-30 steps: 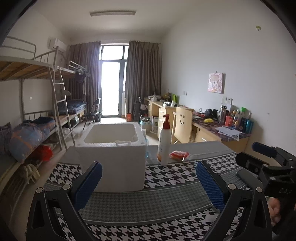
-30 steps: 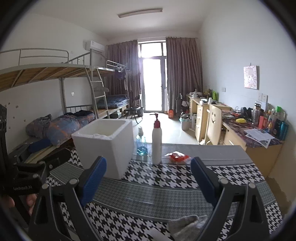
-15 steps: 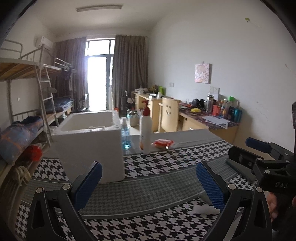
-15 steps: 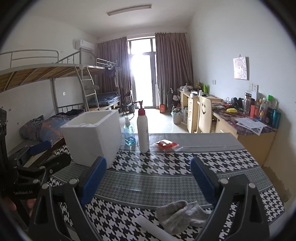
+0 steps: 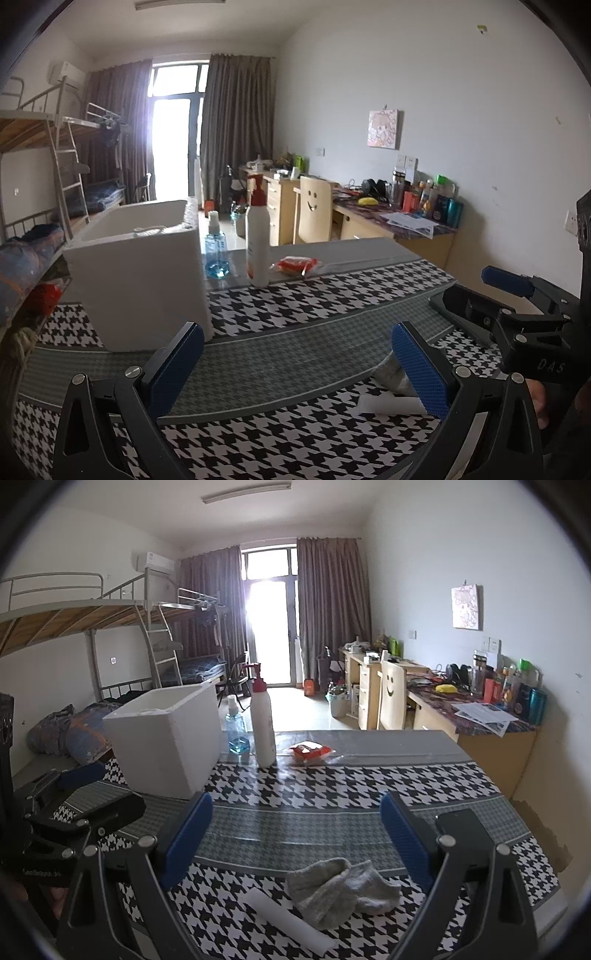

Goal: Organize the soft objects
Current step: 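Lower both tools toward the grey sock and white tube, then close the left tool on the white foam tube while the right tool lowers to the grey sock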

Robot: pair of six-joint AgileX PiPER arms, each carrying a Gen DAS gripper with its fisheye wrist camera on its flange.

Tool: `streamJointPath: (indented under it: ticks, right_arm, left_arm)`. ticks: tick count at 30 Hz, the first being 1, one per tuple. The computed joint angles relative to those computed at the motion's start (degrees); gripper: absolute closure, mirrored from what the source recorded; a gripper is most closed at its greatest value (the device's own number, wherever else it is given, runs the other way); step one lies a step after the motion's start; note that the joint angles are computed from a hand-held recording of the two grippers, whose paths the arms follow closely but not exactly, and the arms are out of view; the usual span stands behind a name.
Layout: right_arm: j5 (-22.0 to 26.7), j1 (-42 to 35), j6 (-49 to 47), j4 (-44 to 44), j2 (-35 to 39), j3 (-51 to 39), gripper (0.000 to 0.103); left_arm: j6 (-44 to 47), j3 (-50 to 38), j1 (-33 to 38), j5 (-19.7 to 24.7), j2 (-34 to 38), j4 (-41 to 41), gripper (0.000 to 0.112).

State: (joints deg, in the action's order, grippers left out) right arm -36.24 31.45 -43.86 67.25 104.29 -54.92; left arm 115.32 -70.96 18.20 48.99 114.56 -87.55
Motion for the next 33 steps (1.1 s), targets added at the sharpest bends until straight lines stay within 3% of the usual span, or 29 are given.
streamJointPath:
  ticks: [33]
  right_arm:
    - [3.1,-5.9,6.2,-0.1,1.9,4.8,0.009]
  left_arm:
    - [-3.1,-0.3,-6.8,-4.8,3.4,9.3,0.01]
